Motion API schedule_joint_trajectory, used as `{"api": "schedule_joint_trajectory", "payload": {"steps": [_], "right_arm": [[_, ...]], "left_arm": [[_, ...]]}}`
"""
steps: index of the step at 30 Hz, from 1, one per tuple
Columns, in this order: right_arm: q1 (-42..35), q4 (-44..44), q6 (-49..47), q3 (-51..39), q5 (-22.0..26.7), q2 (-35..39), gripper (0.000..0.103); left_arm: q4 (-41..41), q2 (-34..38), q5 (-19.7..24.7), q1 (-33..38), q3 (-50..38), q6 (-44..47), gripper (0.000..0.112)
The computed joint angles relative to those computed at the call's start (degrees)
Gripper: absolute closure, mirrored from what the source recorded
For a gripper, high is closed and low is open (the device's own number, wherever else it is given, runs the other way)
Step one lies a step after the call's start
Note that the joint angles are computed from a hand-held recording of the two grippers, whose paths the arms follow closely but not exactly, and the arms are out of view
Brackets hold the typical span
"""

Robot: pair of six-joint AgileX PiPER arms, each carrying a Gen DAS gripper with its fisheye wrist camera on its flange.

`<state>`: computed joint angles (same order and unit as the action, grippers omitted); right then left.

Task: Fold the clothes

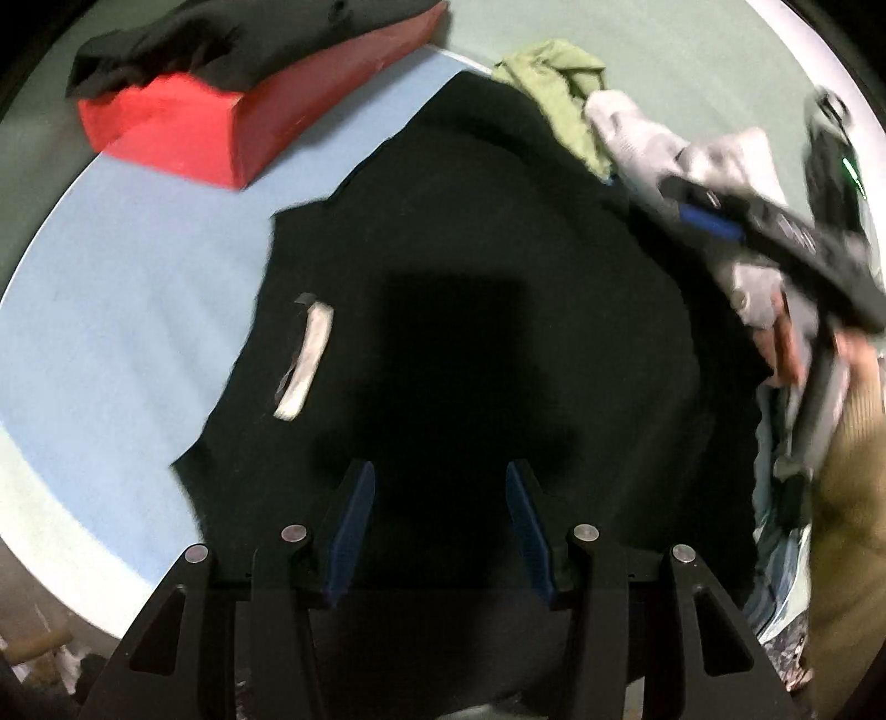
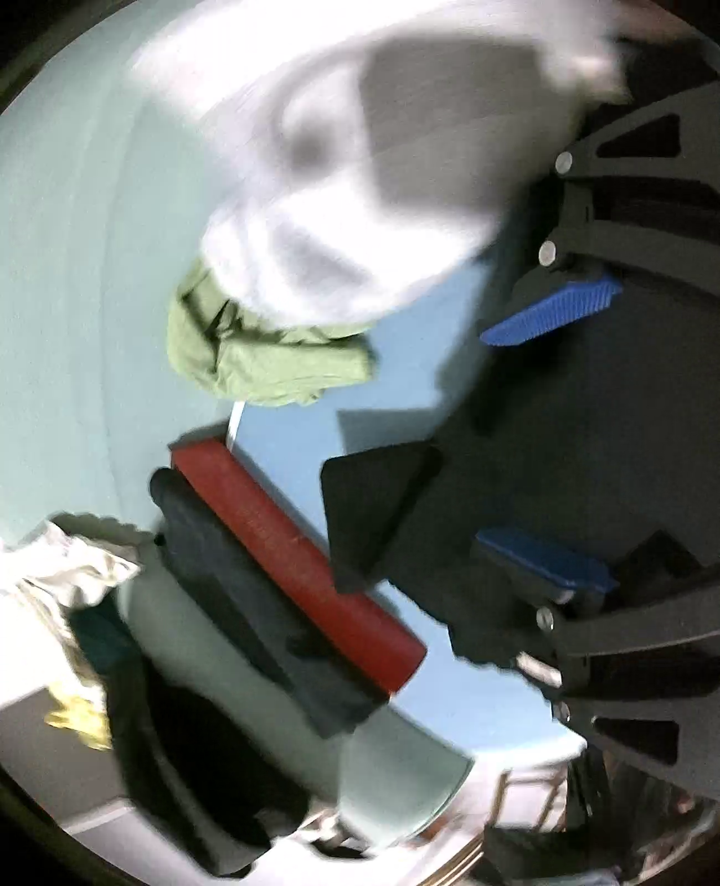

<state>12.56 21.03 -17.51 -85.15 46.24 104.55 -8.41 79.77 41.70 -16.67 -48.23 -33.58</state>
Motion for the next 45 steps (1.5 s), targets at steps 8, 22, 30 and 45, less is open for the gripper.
{"api": "schedule_joint_trajectory", "payload": {"steps": [8, 22, 30, 45], "right_arm": [[0.48, -0.18, -1.24, -11.43, 7.68, 11.45, 0.064], [4.78, 19.42, -22.61, 28.16, 0.47, -21.74, 0.094], [20.88, 20.52, -15.21, 45.91, -7.11, -21.33, 0.080], [-12.12, 35.97, -15.03, 24.83, 7.51, -10.08, 0.035]], "left_arm": [[-4.41, -6.97, 3.48, 12.29, 1.76, 8.82, 0.061], [9.82, 2.54, 4.68, 0.83, -22.00, 1.33, 0.056], [10.96, -1.22, 8.10, -2.83, -12.66, 1.00, 0.055], [16.69, -8.93, 7.05, -11.97, -3.16, -11.56, 0.055]]}}
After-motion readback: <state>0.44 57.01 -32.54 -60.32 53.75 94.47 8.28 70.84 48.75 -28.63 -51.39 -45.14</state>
